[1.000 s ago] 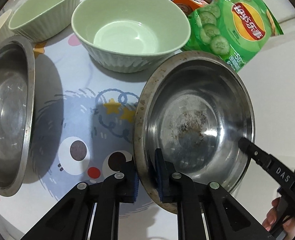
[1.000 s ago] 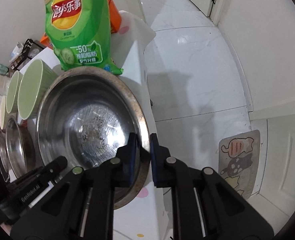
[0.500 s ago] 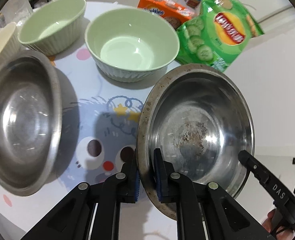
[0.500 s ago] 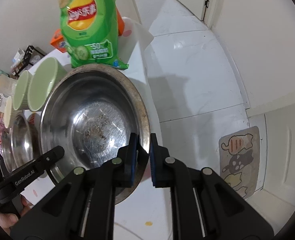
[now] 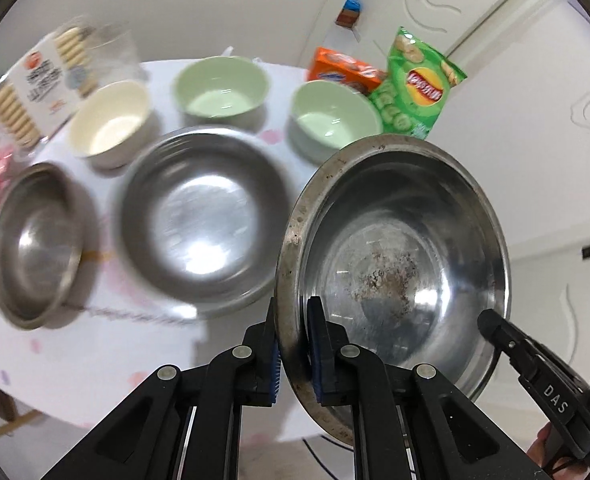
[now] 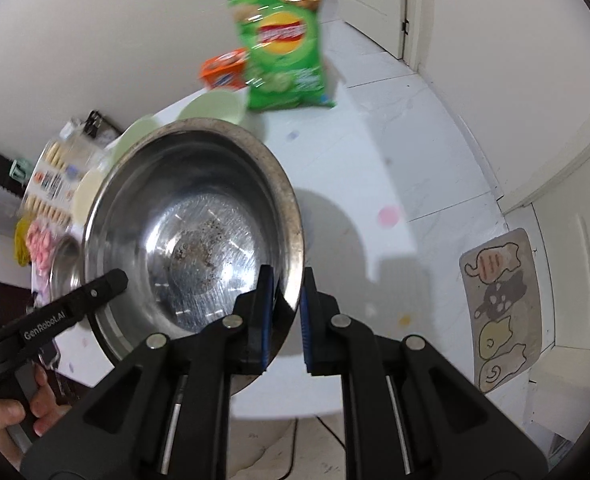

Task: Organize plates and bowls

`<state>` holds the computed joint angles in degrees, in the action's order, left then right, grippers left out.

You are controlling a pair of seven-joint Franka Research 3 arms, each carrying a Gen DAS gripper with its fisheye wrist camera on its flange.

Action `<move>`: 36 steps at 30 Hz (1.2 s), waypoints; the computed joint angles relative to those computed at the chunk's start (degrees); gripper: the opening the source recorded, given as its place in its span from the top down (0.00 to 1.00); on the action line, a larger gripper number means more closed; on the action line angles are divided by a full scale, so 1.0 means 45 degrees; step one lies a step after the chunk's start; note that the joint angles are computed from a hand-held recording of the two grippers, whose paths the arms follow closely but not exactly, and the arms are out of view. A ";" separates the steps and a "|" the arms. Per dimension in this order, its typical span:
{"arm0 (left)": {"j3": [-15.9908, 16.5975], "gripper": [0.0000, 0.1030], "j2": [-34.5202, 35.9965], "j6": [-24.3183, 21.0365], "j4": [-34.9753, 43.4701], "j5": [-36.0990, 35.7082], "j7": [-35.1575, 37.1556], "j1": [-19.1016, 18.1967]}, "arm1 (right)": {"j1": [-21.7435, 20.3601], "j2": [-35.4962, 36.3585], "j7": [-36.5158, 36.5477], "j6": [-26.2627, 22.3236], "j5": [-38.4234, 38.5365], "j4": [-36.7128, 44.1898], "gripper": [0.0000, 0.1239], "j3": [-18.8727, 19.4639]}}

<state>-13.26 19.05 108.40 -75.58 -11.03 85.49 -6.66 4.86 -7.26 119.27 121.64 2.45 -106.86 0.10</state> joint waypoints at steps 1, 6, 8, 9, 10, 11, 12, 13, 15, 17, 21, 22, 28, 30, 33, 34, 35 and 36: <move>0.0034 0.89 -0.0602 0.0088 -0.0746 -0.0126 0.0168 0.0174 | 0.0118 -0.0171 0.0323 0.0107 -0.0172 -0.0200 0.88 0.0192; 0.0695 0.89 -0.2513 0.0469 -0.3479 -0.0461 0.1295 0.1026 | 0.0955 -0.0669 0.1189 0.0504 -0.0083 -0.1044 0.88 0.0937; 0.1053 0.89 -0.3127 0.0462 -0.4450 -0.0465 0.1473 0.1332 | 0.1368 -0.0383 0.1099 0.0605 0.0201 -0.1019 0.88 0.1152; 0.1163 0.89 -0.3242 0.0523 -0.4742 -0.0461 0.1501 0.1408 | 0.1514 -0.0271 0.1081 0.0635 0.0329 -0.0993 0.88 0.1180; 0.1297 0.88 -0.3449 0.0606 -0.5155 -0.0435 0.1599 0.1523 | 0.1711 -0.0082 0.1004 0.0697 0.0554 -0.0983 0.88 0.1241; 0.1407 0.88 -0.3614 0.0733 -0.5574 -0.0362 0.1777 0.1616 | 0.1879 0.0007 0.1001 0.0792 0.0666 -0.1017 0.88 0.1296; 0.1482 0.87 -0.3777 0.0860 -0.5938 -0.0244 0.1984 0.1675 | 0.2043 0.0157 0.0964 0.0891 0.0750 -0.1025 0.88 0.1350; 0.1555 0.87 -0.3956 0.1041 -0.6321 -0.0110 0.2133 0.1728 | 0.2214 0.0410 0.0933 0.0953 0.0749 -0.0972 0.87 0.1423; 0.1661 0.87 -0.4131 0.1508 -0.6954 0.0088 0.2289 0.1792 | 0.2481 0.0666 0.1024 0.0996 0.0764 -0.0971 0.87 0.1479; 0.1741 0.87 -0.4158 0.1838 -0.7259 0.0075 0.2314 0.1847 | 0.2725 0.0866 0.1150 0.1103 0.0653 -0.1089 0.87 0.1518; 0.1840 0.87 -0.4140 0.2179 -0.7593 -0.0008 0.2556 0.1980 | 0.3038 0.1288 0.1089 0.1735 0.0581 -0.1229 0.87 0.1479; 0.1851 0.87 -0.4177 0.2324 -0.7739 -0.0075 0.2645 0.2002 | 0.3096 0.1425 0.1123 0.1826 0.0467 -0.1211 0.87 0.1471; 0.1767 0.87 -0.3736 0.3140 -0.7847 -0.0245 0.2751 0.2023 | 0.3310 0.1877 0.1216 0.2391 0.0077 -0.1142 0.87 0.1348; 0.1748 0.87 -0.3698 0.3224 -0.7919 -0.0348 0.2804 0.2057 | 0.3339 0.1986 0.1215 0.2346 -0.0008 -0.1083 0.86 0.1302; 0.1759 0.86 -0.3798 0.3599 -0.8194 -0.0445 0.2951 0.2107 | 0.3387 0.2038 0.1276 0.2319 -0.0177 -0.1079 0.86 0.1266; 0.1761 0.84 -0.3825 0.3647 -0.8263 -0.0374 0.2941 0.2109 | 0.3403 0.2033 0.1231 0.2313 -0.0189 -0.1098 0.86 0.1265; 0.1754 0.82 -0.3843 0.3730 -0.8315 -0.0349 0.2991 0.2103 | 0.3428 0.2139 0.1241 0.2322 -0.0210 -0.1021 0.86 0.1275; 0.1756 0.80 -0.3893 0.3793 -0.8375 -0.0237 0.3033 0.2099 | 0.3432 0.2098 0.1199 0.2340 -0.0169 -0.1073 0.84 0.1259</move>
<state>-5.36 1.53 125.47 -113.27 -12.10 99.13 2.78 20.30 2.18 124.67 132.17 1.69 -111.68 5.77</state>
